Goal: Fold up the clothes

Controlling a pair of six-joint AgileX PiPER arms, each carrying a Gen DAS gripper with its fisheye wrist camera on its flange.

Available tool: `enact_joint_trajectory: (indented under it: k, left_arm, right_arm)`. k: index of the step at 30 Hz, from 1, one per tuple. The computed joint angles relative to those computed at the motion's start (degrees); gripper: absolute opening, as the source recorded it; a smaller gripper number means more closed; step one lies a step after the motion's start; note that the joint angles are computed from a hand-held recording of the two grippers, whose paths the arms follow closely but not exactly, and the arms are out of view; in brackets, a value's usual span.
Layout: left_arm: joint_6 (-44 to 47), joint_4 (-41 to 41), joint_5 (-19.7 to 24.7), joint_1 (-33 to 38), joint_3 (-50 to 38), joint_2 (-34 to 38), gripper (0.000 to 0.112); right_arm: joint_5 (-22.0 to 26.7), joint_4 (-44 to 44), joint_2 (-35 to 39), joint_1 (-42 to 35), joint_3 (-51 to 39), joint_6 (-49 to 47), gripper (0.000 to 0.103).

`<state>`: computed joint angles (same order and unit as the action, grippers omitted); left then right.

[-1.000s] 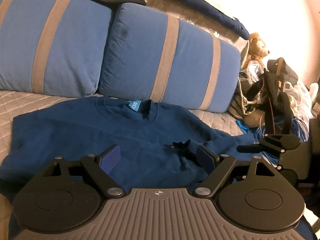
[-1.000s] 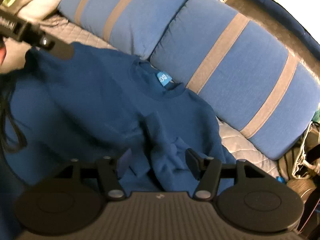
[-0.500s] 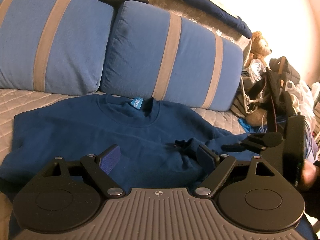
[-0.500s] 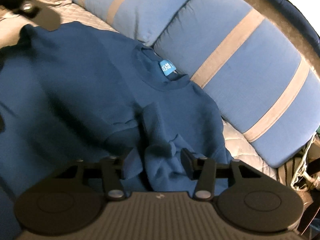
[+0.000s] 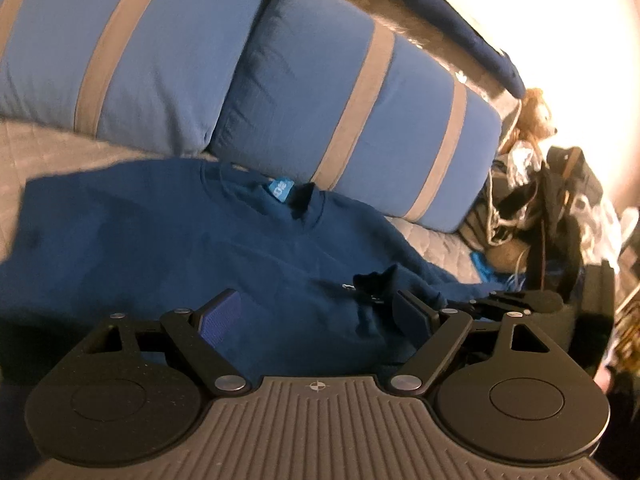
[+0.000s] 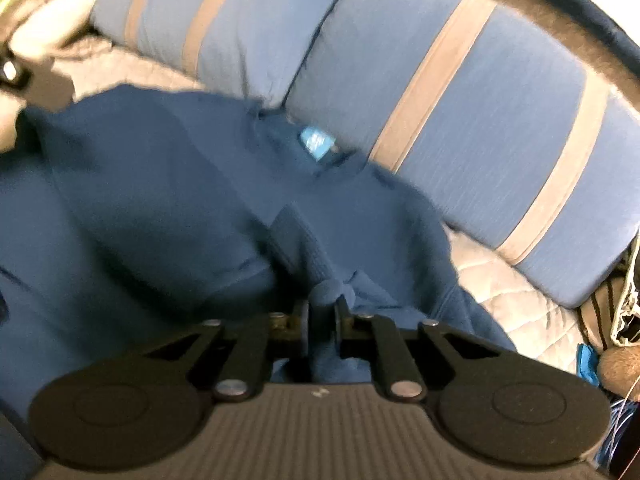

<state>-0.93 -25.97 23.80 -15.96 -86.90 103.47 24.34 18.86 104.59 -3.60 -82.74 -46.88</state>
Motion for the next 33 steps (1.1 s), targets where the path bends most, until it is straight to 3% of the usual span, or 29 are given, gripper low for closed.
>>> enact_joint_trajectory:
  k: [6, 11, 14, 18, 25, 30, 33]
  left_arm:
    - [1.03, -10.74, 5.98, 3.81, -2.46, 1.76, 0.084]
    - [0.30, -22.02, 16.50, 7.03, -8.76, 4.73, 0.084]
    - [-1.44, -29.15, 21.00, 8.00, -13.74, 8.96, 0.084]
    - [-4.46, -40.47, 26.82, 8.58, -21.83, 18.37, 0.084]
    - [-12.63, -44.61, 23.54, 6.18, -30.10, 28.28, 0.079]
    - [-19.89, -35.24, 27.17, 4.60, -39.96, 32.43, 0.017]
    - [-17.74, -33.45, 26.36, 4.30, -39.59, 30.65, 0.005]
  right_arm:
    - [2.52, 14.66, -2.79, -3.41, 0.92, -9.63, 0.011]
    - [14.09, 27.52, -3.41, -9.13, -1.41, -16.84, 0.011]
    - [16.48, 31.31, -4.05, -10.84, -1.26, -19.44, 0.011]
    - [15.40, 34.98, -5.61, -11.00, 1.24, -25.08, 0.011]
    - [7.60, 42.79, -9.96, -8.08, 10.09, -42.39, 0.011]
    - [3.34, 49.58, -12.03, -6.42, 15.27, -55.33, 0.011]
    - [3.12, 52.33, -12.57, -6.62, 16.48, -59.74, 0.012]
